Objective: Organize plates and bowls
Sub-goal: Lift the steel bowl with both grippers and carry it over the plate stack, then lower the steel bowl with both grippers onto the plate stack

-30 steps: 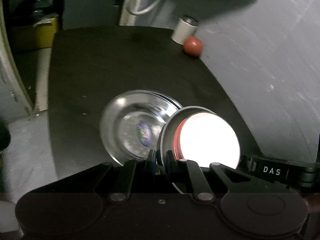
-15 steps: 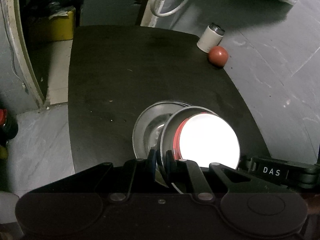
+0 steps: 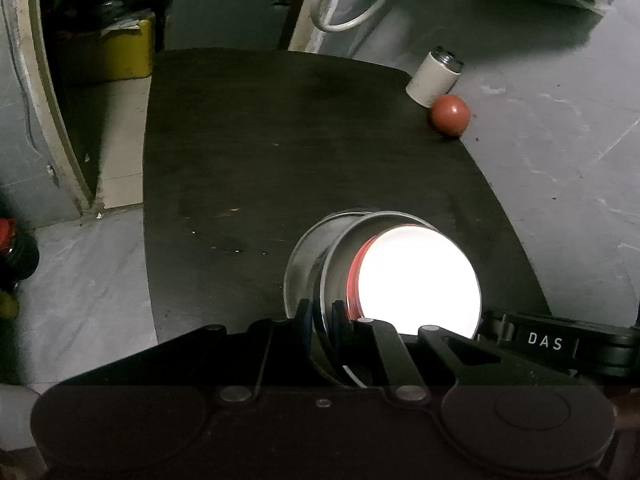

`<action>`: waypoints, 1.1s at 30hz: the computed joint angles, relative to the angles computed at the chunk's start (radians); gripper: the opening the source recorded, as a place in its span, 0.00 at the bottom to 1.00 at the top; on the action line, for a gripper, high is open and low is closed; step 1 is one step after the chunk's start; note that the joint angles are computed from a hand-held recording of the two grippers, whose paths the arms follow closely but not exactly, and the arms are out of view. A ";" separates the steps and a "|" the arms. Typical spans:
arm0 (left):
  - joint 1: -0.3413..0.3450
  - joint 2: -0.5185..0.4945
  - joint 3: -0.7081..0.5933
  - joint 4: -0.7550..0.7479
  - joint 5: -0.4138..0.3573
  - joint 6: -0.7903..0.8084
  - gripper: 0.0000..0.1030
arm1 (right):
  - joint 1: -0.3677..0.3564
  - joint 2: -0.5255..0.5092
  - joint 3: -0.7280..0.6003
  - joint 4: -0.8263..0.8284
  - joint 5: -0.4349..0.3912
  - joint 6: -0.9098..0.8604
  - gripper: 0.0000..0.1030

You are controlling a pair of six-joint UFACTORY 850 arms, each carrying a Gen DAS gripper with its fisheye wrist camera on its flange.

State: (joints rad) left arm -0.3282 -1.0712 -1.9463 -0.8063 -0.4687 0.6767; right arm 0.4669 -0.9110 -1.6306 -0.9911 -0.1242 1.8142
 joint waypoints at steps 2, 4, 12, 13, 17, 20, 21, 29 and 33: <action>0.001 -0.011 -0.017 0.020 -0.003 -0.022 0.09 | -0.004 -0.015 -0.021 0.076 0.002 -0.078 0.11; 0.003 -0.019 -0.028 0.031 -0.005 -0.034 0.09 | -0.006 -0.026 -0.036 0.133 0.003 -0.137 0.11; 0.007 -0.047 -0.065 0.067 -0.016 -0.074 0.09 | -0.007 -0.053 -0.076 0.305 -0.004 -0.320 0.11; 0.006 -0.050 -0.069 0.069 -0.017 -0.076 0.09 | -0.007 -0.055 -0.078 0.310 -0.006 -0.326 0.11; 0.005 -0.060 -0.082 0.079 -0.022 -0.086 0.09 | -0.007 -0.059 -0.083 0.356 -0.014 -0.371 0.11; 0.004 -0.059 -0.080 0.077 -0.023 -0.084 0.09 | -0.006 -0.062 -0.087 0.369 -0.018 -0.384 0.11; 0.004 -0.059 -0.081 0.079 -0.023 -0.085 0.09 | -0.007 -0.061 -0.087 0.374 -0.019 -0.388 0.11; 0.003 -0.063 -0.088 0.085 -0.025 -0.093 0.09 | -0.006 -0.062 -0.089 0.377 -0.020 -0.391 0.11; 0.004 -0.064 -0.089 0.086 -0.026 -0.094 0.09 | -0.006 -0.064 -0.092 0.371 -0.025 -0.389 0.11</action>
State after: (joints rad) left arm -0.3246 -1.1348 -2.0357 -0.7201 -0.4952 0.5829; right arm 0.4611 -0.9747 -1.7228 -0.6198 -0.1490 1.4254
